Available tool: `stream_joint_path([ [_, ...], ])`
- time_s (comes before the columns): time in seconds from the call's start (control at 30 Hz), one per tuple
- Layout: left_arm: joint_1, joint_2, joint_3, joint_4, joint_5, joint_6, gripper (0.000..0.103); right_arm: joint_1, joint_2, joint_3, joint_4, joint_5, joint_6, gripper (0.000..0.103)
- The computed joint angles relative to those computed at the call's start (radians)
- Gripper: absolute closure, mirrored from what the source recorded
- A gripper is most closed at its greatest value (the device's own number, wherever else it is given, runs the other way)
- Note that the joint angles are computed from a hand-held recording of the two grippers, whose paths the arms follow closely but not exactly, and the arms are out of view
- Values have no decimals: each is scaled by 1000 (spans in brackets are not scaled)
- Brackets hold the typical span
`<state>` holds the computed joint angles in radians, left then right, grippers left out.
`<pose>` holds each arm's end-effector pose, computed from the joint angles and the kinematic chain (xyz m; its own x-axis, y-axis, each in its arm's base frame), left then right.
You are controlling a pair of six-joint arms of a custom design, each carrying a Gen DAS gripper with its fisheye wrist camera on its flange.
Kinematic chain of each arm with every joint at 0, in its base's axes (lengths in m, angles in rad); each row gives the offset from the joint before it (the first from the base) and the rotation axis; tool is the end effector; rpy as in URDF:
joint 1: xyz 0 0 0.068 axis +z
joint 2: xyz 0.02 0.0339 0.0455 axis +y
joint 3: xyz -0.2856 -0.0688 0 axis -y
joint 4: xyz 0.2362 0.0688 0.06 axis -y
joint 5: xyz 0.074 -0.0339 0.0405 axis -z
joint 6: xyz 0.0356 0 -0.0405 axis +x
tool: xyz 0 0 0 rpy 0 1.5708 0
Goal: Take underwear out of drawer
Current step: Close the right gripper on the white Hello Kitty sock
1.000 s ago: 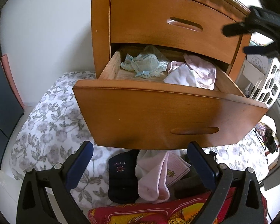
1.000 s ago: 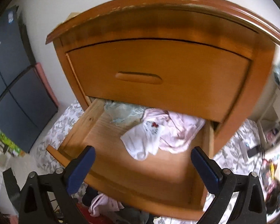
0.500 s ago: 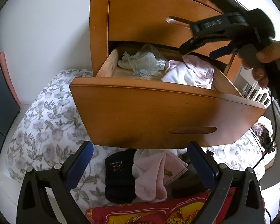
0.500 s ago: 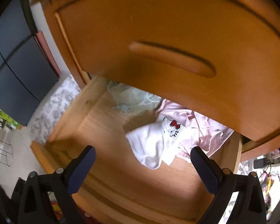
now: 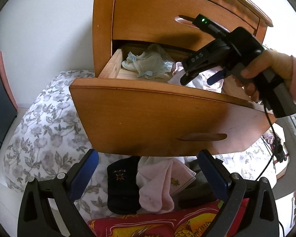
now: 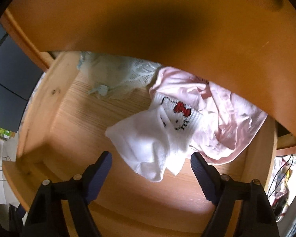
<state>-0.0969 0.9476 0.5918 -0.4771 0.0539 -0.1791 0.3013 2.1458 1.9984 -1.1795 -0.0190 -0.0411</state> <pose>0.1683 -0.0183 0.2383 -0.7483 -0.1060 -0.6549 -0.0006 0.9873 -0.1591 0.4240 0.1325 0.2715 -0.9135 -0.3269 -0.2420 -0.3389 0.9408 0.0085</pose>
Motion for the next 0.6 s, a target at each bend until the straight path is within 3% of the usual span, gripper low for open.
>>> stream_joint_path([
  [0.23, 13, 7, -2, 5, 22, 3, 2, 18, 35, 22, -14, 12, -3, 33],
  [0.3, 11, 6, -2, 5, 22, 3, 2, 19, 39, 24, -15, 16, 5, 42],
  [0.37, 11, 6, -3, 5, 22, 3, 2, 22, 48, 28, -12, 17, 12, 59],
  [0.6, 14, 8, -1, 2, 29, 1, 2, 16, 25, -9, 33, 26, 5, 88],
])
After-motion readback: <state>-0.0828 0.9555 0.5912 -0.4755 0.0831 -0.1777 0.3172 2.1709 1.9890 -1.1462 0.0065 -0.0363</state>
